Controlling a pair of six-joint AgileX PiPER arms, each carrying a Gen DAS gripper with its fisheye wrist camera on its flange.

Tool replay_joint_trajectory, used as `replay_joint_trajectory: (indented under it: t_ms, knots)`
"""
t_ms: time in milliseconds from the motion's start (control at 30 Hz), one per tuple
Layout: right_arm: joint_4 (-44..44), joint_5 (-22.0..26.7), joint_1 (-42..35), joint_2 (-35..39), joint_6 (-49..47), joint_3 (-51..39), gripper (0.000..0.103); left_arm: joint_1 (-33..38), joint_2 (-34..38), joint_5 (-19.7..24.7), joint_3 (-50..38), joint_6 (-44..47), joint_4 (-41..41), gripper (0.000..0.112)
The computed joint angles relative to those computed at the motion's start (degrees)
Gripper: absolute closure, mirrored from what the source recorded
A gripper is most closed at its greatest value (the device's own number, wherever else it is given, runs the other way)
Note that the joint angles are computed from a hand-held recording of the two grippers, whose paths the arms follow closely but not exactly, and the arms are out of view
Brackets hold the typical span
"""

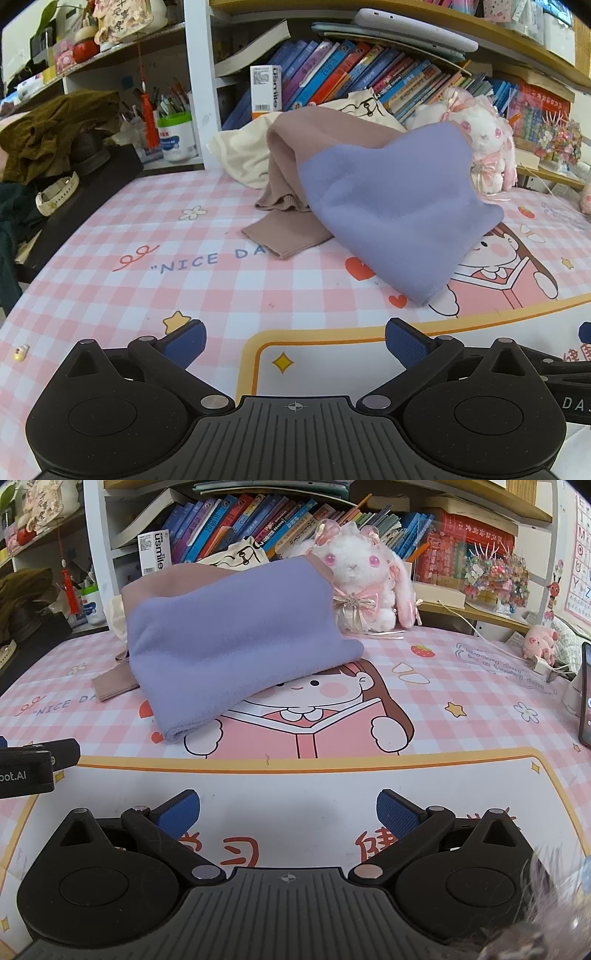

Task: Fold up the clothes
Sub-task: 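Move both grippers toward the folded lavender-and-mauve sweater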

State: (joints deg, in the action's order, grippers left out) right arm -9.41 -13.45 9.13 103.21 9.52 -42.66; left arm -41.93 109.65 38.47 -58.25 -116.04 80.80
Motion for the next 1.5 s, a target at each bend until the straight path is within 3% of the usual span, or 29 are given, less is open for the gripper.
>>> replay_joint_trajectory:
  t_ms: [300,533,733,867,1133,1300,1500]
  knots:
    - [-4.58,-0.01,-0.30,-1.05,4.20,0.69,0.000,-0.52,0.27,0.71,-1.74,5.15,-4.38,0.009]
    - [-7.43,-1.12,-0.21,-1.18,6.20,1.19,0.000,-0.33,0.03,0.99,-0.40,3.16,-3.49,0.009]
    - [-9.16,-1.35,-0.31,-0.57,7.68,0.86,0.000,0.43,-0.59,-2.28,1.16,1.65,0.04,0.009]
    - [-16.08,-3.30,-1.18,-0.77,13.12,1.53,0.000,0.53,0.10,-3.12,0.55,3.98,-0.84,0.009]
    - [-20.09,-3.03,-1.53,-0.28,16.13,0.81,0.003,1.56,-0.03,-5.04,0.96,3.24,0.46,0.009]
    - [-29.61,-3.44,-2.86,0.10,24.18,0.29,0.016,0.98,0.51,-4.56,0.18,3.79,1.08,0.009]
    - [-39.75,-4.92,-5.55,0.51,32.68,-0.32,0.017,-0.61,1.87,-4.54,-1.75,5.02,1.35,0.009]
